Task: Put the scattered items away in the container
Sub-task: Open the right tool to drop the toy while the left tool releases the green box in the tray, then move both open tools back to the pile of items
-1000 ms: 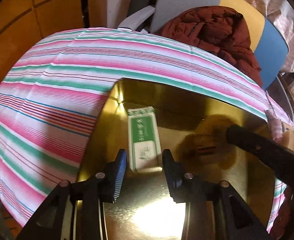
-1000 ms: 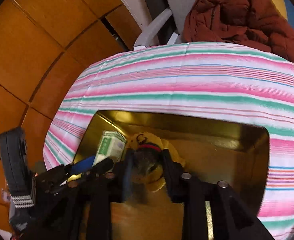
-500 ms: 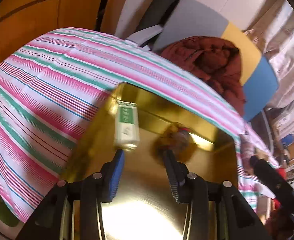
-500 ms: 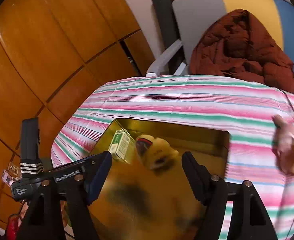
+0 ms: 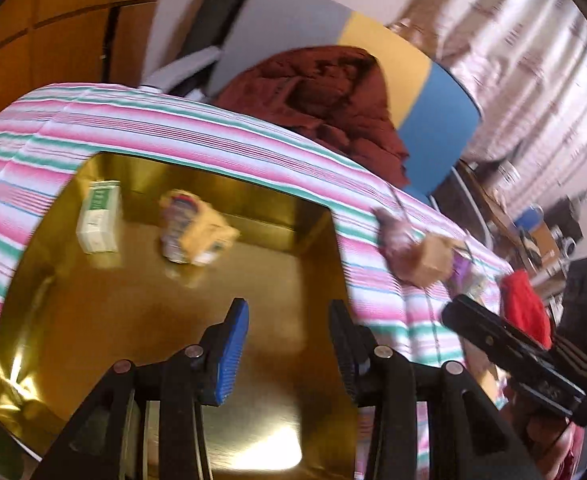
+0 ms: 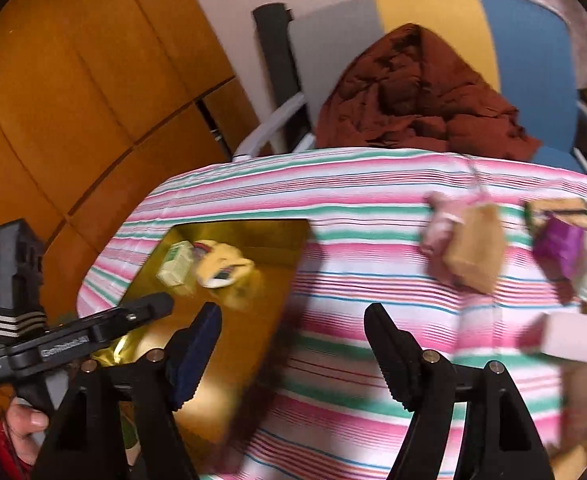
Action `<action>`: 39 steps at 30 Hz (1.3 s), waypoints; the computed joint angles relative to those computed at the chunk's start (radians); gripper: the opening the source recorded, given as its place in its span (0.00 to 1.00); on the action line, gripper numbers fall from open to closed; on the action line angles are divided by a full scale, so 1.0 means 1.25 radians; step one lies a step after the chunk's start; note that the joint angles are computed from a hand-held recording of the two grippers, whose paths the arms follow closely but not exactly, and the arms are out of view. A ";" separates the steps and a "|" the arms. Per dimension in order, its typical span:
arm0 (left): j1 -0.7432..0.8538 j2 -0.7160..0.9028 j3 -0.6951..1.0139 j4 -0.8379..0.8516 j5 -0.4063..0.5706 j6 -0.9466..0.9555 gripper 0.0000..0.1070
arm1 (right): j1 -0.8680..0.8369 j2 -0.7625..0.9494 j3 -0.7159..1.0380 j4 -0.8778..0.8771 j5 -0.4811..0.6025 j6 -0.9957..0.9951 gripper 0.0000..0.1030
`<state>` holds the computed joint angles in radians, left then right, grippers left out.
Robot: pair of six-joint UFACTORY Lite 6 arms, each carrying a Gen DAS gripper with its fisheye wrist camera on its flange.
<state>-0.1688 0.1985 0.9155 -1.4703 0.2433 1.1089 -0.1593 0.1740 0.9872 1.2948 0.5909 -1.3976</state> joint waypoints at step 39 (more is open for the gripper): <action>-0.526 0.306 0.312 0.643 -0.034 -0.709 0.39 | -0.503 0.443 0.514 -0.571 0.242 0.398 0.59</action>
<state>-0.8257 0.5804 1.3060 -0.6662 0.2014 0.2225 -0.7875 0.7279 1.6299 0.5815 0.8933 -0.9006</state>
